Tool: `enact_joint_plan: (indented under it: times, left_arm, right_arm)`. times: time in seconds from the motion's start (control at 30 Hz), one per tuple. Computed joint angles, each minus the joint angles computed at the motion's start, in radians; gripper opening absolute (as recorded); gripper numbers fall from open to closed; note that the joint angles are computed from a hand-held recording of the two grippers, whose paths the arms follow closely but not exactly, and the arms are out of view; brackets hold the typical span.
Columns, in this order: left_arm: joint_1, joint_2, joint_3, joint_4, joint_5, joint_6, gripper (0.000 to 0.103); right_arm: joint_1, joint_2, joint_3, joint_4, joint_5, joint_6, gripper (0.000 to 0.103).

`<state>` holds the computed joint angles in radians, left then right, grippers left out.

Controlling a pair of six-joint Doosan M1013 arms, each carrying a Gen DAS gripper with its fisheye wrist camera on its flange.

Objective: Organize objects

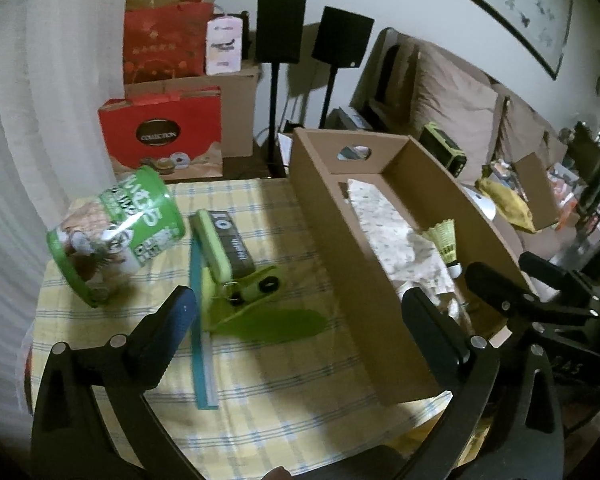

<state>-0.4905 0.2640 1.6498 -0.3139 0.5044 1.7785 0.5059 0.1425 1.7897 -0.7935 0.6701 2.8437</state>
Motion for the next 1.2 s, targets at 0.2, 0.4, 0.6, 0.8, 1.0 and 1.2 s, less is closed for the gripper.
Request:
enact_joint_plan:
  times: [0.2,0.4,0.6,0.8,1.0,1.2]
  left_arm:
    - [0.035,-0.011,0.013,0.023,-0.013,-0.010,0.103]
    - [0.079,-0.012,0.021,0.025,-0.012,-0.035,0.103]
    - [0.117,-0.001,0.028,-0.006,0.007,-0.015,0.103]
    - [0.144,0.012,0.034,0.000,0.019,-0.045,0.103]
    - [0.164,0.025,0.031,-0.003,0.025,-0.057,0.102]
    - [0.173,0.037,0.029,0.003,0.029,-0.065,0.102]
  right_arm:
    - [0.019,0.011,-0.021,0.008,-0.001,-0.033,0.102]
    - [0.029,0.021,-0.038,0.031,-0.030,-0.056,0.102]
    - [0.035,0.039,-0.059,0.080,-0.068,-0.108,0.102]
    - [0.046,0.066,-0.088,0.102,-0.074,-0.155,0.102]
    - [0.046,0.093,-0.112,0.140,-0.085,-0.210,0.099]
    - [0.032,0.123,-0.143,0.223,-0.110,-0.287,0.096]
